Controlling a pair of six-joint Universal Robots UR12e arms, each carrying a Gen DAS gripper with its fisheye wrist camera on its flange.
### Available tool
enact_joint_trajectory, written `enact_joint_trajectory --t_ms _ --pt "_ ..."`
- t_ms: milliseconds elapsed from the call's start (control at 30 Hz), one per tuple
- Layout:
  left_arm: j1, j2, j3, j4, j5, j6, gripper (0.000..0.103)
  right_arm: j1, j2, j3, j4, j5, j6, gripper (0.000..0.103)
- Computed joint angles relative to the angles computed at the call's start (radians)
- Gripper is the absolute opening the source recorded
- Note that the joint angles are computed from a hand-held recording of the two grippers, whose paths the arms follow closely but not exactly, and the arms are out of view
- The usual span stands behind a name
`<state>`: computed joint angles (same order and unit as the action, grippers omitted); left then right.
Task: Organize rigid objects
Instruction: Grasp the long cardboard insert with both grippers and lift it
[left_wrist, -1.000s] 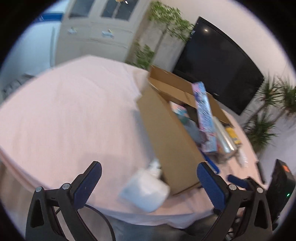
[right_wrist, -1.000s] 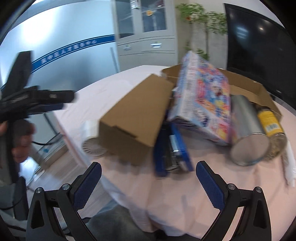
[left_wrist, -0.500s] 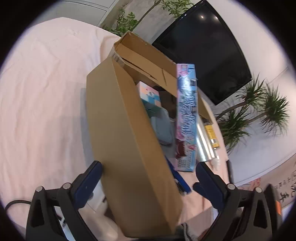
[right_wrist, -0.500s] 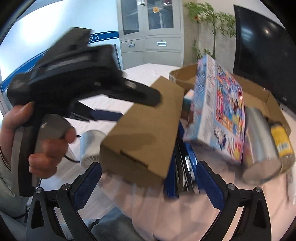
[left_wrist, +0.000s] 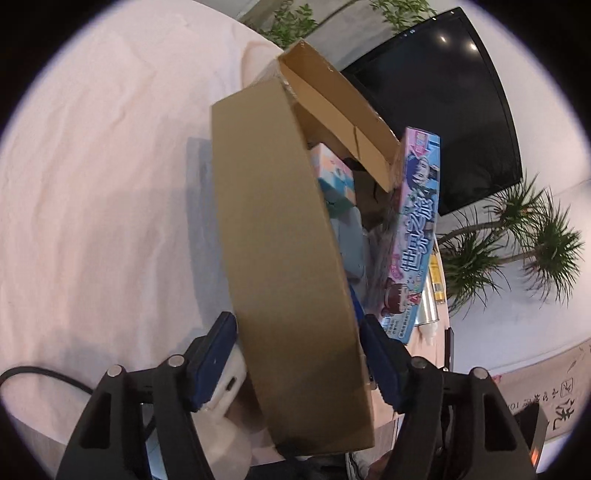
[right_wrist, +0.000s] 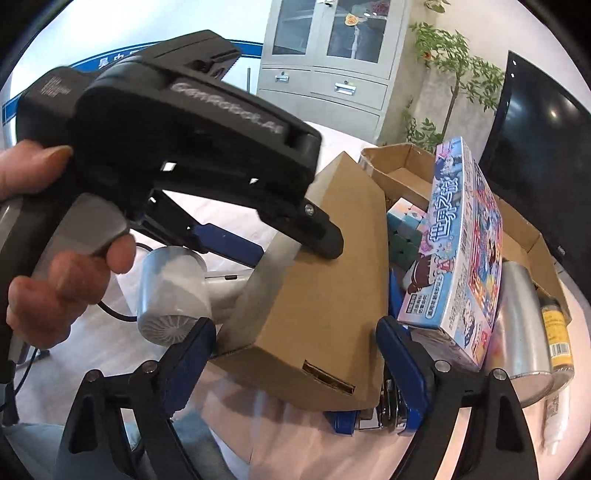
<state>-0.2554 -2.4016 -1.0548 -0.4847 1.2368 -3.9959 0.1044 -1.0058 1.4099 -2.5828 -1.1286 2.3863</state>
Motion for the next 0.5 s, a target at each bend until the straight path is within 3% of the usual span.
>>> enact_joint_trajectory --t_ms 100,200,267,400,500 --pt "-0.005 -0.005 0.016 -0.027 0.014 0.020 0.069 0.015 -0.002 0.028 -0.068 -0.040 -0.082 0.088" --pt "-0.011 -0.011 0.033 -0.037 0.037 0.021 0.068 0.041 0.003 0.076 -0.208 -0.150 -0.159 0.086" --pt "-0.015 -0.013 0.034 -0.002 0.038 0.016 0.065 0.041 0.005 0.077 -0.218 -0.145 -0.134 0.085" --pt "-0.022 -0.007 0.039 0.058 -0.006 0.076 0.058 0.003 0.019 -0.003 -0.012 0.026 0.048 0.076" --pt "-0.036 -0.015 0.071 0.080 0.018 0.137 0.056 -0.046 0.054 -0.098 0.248 0.268 0.210 0.071"
